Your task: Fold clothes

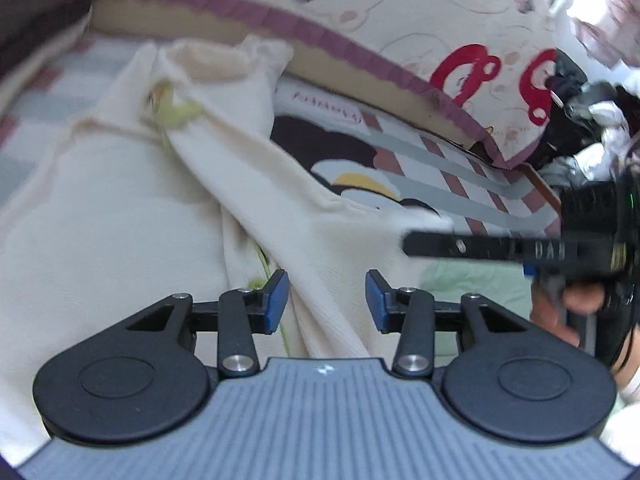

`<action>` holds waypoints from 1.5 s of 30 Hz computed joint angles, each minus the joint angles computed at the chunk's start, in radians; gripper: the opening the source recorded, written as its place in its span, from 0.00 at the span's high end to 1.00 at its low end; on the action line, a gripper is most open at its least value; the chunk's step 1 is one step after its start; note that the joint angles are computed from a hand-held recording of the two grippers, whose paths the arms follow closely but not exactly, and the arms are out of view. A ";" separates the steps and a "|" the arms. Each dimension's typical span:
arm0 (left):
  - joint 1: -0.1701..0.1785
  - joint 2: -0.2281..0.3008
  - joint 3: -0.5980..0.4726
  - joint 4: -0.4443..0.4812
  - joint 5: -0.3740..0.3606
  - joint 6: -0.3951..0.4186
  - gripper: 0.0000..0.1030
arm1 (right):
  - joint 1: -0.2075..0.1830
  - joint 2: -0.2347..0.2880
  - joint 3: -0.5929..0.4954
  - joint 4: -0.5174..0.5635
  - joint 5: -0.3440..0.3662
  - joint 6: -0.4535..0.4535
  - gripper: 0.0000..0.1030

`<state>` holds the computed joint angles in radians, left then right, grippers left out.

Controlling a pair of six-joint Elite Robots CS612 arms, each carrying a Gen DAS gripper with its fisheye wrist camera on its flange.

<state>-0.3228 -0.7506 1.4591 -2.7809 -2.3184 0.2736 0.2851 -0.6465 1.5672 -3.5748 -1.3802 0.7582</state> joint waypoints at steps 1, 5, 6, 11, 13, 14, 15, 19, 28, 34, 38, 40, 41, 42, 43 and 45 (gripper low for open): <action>0.004 -0.005 0.006 -0.007 -0.006 0.010 0.60 | -0.001 0.008 -0.026 0.002 0.030 -0.001 0.95; 0.025 -0.016 0.021 -0.030 -0.043 -0.046 0.51 | -0.003 0.045 -0.140 0.013 0.142 -0.024 0.95; 0.029 -0.020 0.026 -0.037 -0.044 -0.058 0.50 | -0.001 0.054 -0.169 0.025 0.165 -0.038 0.95; 0.045 -0.020 0.034 -0.145 -0.009 -0.185 0.42 | 0.009 0.103 -0.328 0.117 0.288 -0.118 0.95; 0.046 -0.011 0.029 -0.211 0.042 -0.271 0.42 | 0.015 0.125 -0.382 0.143 0.331 -0.126 0.95; 0.049 -0.007 0.026 -0.225 0.054 -0.284 0.53 | 0.017 0.136 -0.404 0.149 0.352 -0.120 0.95; 0.052 -0.003 0.022 -0.237 0.064 -0.294 0.94 | 0.020 0.148 -0.426 0.151 0.368 -0.113 0.95; 0.053 -0.027 0.056 -0.232 0.174 -0.322 0.98 | 0.028 0.147 -0.427 0.192 0.314 -0.114 0.90; 0.057 -0.055 0.111 -0.150 0.373 -0.499 0.98 | 0.050 0.067 -0.315 0.558 -0.098 -0.273 0.69; 0.044 -0.059 0.118 -0.229 0.503 -0.467 0.95 | 0.041 0.058 -0.291 0.607 0.025 -0.317 0.69; 0.067 -0.037 0.078 -0.140 0.444 -0.574 0.94 | 0.025 0.052 -0.274 0.620 0.198 -0.336 0.68; 0.077 -0.029 0.067 -0.103 0.436 -0.627 0.93 | 0.017 0.050 -0.261 0.633 0.307 -0.326 0.68; 0.078 -0.029 0.068 -0.106 0.450 -0.644 0.93 | 0.017 0.046 -0.253 0.645 0.342 -0.340 0.66; 0.078 -0.028 0.069 -0.110 0.465 -0.660 0.93 | 0.020 0.042 -0.246 0.658 0.366 -0.368 0.66; 0.080 -0.027 0.068 -0.120 0.470 -0.671 0.93 | 0.023 0.035 -0.235 0.677 0.381 -0.406 0.65; 0.089 -0.019 0.062 -0.136 0.448 -0.702 0.93 | 0.034 0.025 -0.232 0.740 0.395 -0.496 0.60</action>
